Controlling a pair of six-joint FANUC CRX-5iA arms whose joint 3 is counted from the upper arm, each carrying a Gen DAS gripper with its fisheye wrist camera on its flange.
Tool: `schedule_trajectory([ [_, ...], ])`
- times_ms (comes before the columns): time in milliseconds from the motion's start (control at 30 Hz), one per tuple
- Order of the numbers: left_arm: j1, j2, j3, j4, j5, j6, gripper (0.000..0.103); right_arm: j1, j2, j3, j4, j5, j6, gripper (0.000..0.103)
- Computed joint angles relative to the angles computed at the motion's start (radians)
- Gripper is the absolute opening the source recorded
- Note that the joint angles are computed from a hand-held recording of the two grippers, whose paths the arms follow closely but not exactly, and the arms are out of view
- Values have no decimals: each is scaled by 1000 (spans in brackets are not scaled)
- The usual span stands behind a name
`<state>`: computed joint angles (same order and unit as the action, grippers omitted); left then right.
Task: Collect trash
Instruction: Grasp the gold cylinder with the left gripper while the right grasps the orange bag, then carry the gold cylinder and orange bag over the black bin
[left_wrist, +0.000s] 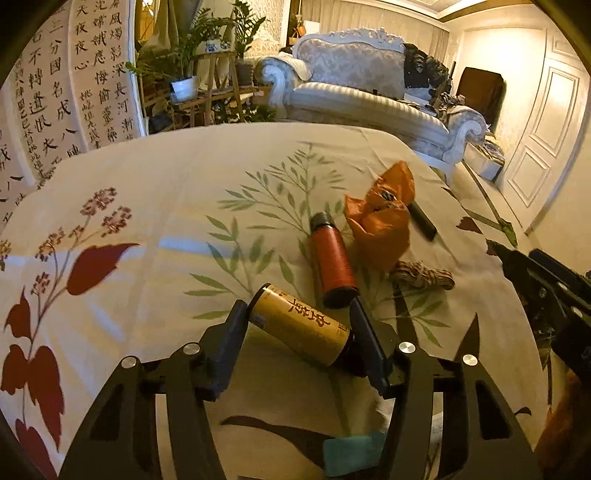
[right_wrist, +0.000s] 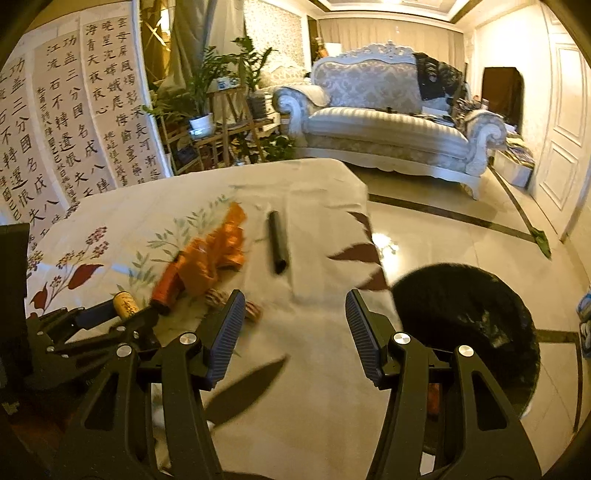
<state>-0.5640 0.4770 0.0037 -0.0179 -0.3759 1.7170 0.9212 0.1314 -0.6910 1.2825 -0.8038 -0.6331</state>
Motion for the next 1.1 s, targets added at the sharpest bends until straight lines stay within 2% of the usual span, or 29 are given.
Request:
schedule_trajectory([
  [167, 17, -16, 1, -41, 6, 50, 56, -42, 41, 52, 48, 63, 27, 55],
  [300, 29, -28, 13, -122, -1, 138, 56, -84, 87, 108, 62, 135, 63, 55],
  [533, 68, -38, 14, -170, -12, 205, 56, -106, 168, 201, -34, 185, 184, 54],
  [600, 75, -40, 15, -186, -14, 226, 56, -109, 183, 218, -66, 202, 219, 43],
  [633, 78, -40, 15, -188, -14, 231, 56, -107, 190, 226, -88, 209, 241, 30],
  [667, 81, -41, 10, -184, -10, 229, 56, -110, 194, 231, -101, 224, 259, 30],
  [867, 79, -60, -13, -174, 7, 228, 56, -92, 177, 211, -48, 187, 227, 25],
  [1100, 50, -93, -46, -140, 54, 191, 56, -54, 67, 100, 40, 96, 115, 24],
])
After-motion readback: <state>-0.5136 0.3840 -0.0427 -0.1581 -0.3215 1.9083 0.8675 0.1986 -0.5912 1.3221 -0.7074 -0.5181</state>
